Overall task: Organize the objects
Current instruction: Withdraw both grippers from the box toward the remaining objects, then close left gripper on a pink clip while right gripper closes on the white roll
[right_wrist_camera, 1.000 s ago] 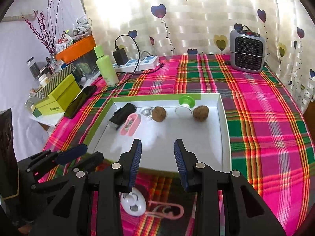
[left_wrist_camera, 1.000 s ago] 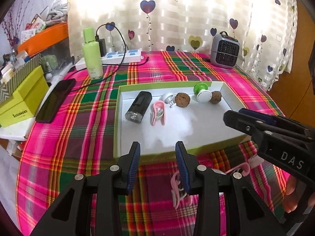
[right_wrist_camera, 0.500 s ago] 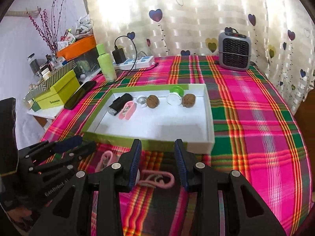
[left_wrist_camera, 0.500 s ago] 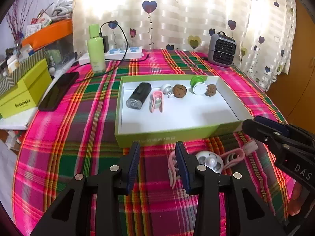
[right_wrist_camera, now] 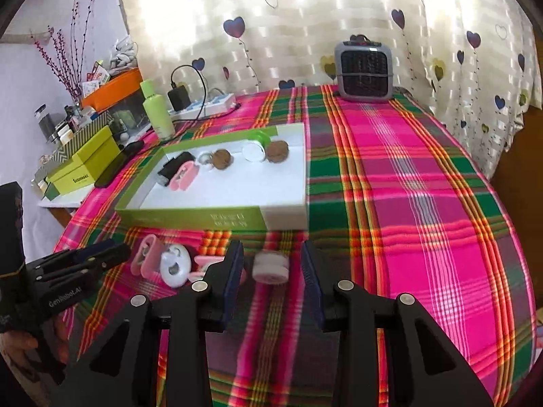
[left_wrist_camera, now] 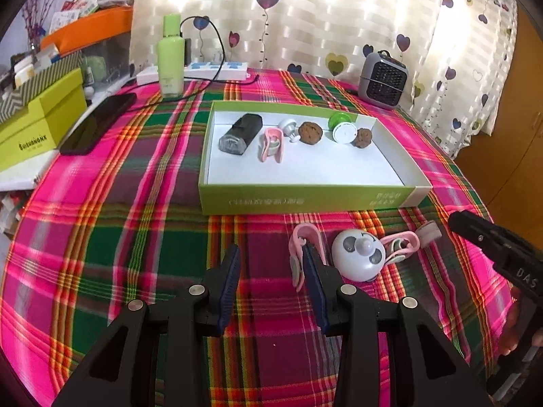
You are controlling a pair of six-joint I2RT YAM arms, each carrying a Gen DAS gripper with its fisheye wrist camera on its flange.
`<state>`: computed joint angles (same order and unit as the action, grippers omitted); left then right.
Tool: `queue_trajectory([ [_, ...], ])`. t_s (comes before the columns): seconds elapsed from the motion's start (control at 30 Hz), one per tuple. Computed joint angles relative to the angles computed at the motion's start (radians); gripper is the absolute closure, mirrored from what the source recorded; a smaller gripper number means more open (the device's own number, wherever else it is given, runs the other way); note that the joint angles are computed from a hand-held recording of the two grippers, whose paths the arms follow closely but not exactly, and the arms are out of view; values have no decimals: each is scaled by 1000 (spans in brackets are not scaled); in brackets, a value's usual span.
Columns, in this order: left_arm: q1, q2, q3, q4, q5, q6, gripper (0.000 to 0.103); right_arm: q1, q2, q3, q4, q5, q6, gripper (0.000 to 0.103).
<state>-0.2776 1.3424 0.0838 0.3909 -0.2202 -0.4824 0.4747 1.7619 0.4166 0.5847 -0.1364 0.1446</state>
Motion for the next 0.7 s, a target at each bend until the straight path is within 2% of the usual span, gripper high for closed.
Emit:
queue_trajectory([
  [0.27, 45, 56, -25, 102, 95, 34, 65, -28, 40, 6, 18, -52, -3, 66],
  [0.7, 90, 130, -15, 160, 169, 58, 64, -29, 101, 56, -21, -53, -13, 66],
])
